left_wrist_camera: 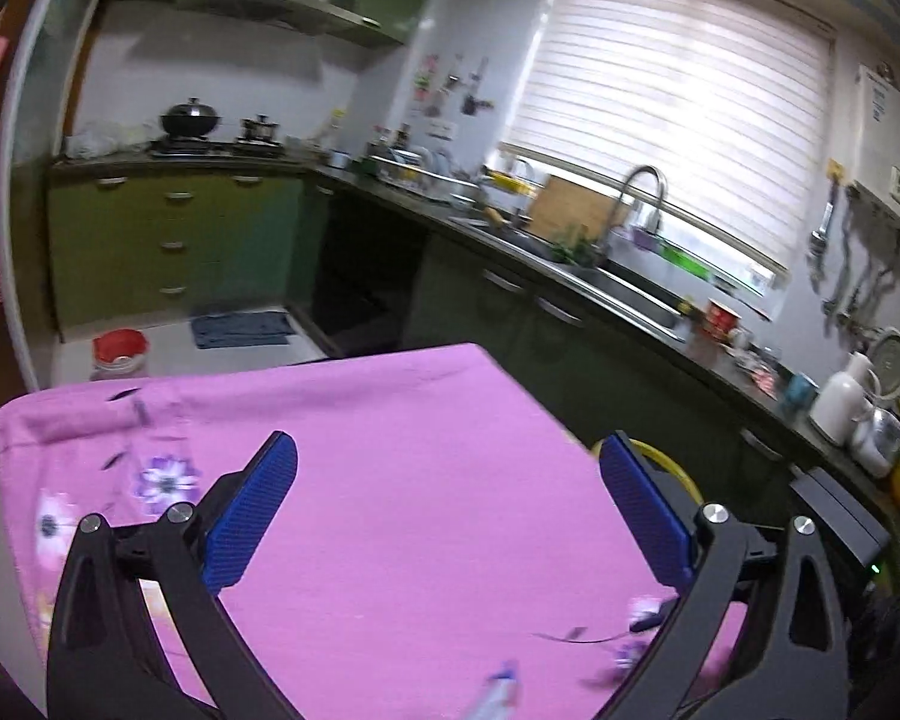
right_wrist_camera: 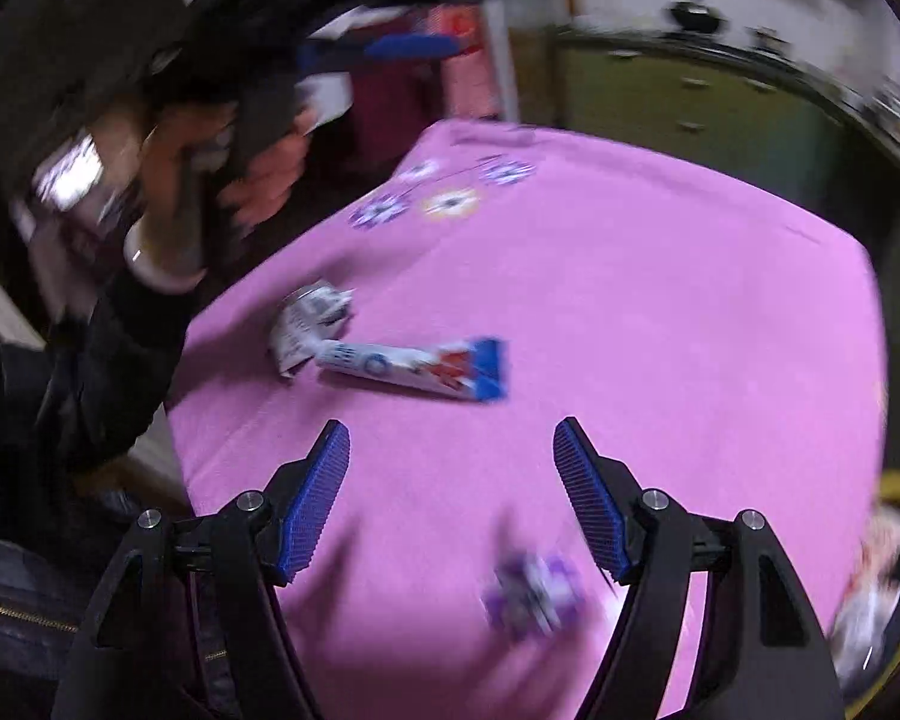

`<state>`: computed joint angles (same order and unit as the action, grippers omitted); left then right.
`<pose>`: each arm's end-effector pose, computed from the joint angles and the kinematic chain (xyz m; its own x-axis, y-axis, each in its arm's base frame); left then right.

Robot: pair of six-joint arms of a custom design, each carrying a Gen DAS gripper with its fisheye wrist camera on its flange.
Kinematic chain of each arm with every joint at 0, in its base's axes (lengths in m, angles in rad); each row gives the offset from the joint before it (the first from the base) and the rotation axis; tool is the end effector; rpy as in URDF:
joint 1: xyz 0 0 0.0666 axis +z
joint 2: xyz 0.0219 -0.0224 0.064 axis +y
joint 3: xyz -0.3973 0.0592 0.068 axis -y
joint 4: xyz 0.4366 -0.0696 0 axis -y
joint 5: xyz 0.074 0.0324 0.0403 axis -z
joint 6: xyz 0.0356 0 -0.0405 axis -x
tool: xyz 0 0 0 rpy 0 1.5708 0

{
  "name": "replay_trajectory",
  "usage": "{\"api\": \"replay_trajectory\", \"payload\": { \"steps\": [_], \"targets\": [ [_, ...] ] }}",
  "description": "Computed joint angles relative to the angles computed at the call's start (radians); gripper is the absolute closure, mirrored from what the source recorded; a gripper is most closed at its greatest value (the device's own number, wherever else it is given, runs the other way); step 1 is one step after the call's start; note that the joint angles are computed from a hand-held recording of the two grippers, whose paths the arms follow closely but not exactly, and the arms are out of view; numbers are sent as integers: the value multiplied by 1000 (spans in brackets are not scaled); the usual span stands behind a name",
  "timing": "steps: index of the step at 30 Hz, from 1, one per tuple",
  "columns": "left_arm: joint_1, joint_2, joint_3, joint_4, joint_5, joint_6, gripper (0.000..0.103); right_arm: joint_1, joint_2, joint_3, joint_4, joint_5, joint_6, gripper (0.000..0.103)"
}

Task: Collect trash
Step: 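Move the right tool to the silver foil wrapper and grasp it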

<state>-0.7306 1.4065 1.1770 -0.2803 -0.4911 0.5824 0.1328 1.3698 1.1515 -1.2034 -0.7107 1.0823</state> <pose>0.4139 -0.3488 0.3827 -0.4586 -0.2404 -0.8555 0.0355 0.9570 -0.2879 0.4433 0.0822 0.3390 -0.2866 -0.7135 -0.6394 -0.9577 0.2309 0.1716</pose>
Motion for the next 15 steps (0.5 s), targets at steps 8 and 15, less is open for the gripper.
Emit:
{"api": "replay_trajectory", "payload": {
  "steps": [8,15],
  "targets": [
    [44,-118,-125,10,-40,127,7,195,-15,-23,-76,-18,57,33],
    [23,-157,-119,-133,-245,117,7,331,-30,-60,55,19,134,16]
  ]
}}
